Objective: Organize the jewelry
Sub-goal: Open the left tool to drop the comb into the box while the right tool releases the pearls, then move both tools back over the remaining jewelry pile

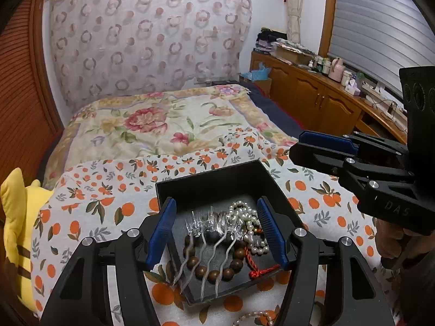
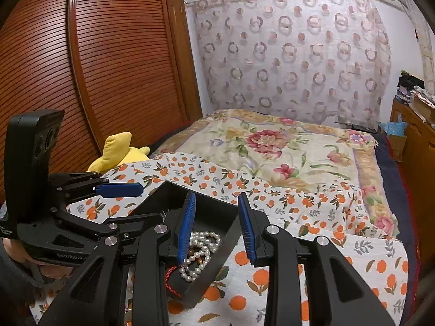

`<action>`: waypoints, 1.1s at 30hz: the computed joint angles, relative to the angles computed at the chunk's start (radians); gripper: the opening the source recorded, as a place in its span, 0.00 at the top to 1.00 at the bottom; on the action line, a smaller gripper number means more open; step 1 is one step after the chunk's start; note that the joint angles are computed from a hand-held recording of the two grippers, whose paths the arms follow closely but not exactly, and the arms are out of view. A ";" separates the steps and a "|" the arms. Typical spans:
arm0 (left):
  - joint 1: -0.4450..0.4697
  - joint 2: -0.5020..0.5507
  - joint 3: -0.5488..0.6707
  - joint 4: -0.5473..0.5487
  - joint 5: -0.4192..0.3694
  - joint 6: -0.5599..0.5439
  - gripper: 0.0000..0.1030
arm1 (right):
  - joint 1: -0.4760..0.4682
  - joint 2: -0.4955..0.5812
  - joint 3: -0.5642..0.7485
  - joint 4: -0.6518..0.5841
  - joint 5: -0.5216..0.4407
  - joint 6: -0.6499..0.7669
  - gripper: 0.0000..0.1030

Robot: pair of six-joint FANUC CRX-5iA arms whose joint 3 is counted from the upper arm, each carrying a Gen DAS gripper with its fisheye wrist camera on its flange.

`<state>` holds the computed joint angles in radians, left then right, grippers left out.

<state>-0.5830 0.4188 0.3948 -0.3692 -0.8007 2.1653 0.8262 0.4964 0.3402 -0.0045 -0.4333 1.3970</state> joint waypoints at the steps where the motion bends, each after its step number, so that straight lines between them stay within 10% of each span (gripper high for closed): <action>1: -0.002 0.001 0.004 -0.006 -0.004 0.005 0.42 | 0.001 -0.003 -0.005 0.011 0.000 -0.009 0.66; 18: -0.094 -0.177 -0.227 -0.163 -0.017 0.224 0.18 | 0.102 -0.186 -0.333 0.115 0.015 -0.110 0.66; 33: -0.099 -0.219 -0.367 -0.089 -0.051 0.208 0.09 | 0.176 -0.171 -0.342 0.086 -0.072 -0.024 0.12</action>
<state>-0.6817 0.2001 0.0278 -0.4582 -0.8513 2.3731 1.0023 0.3250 -0.0022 0.0813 -0.5057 1.3728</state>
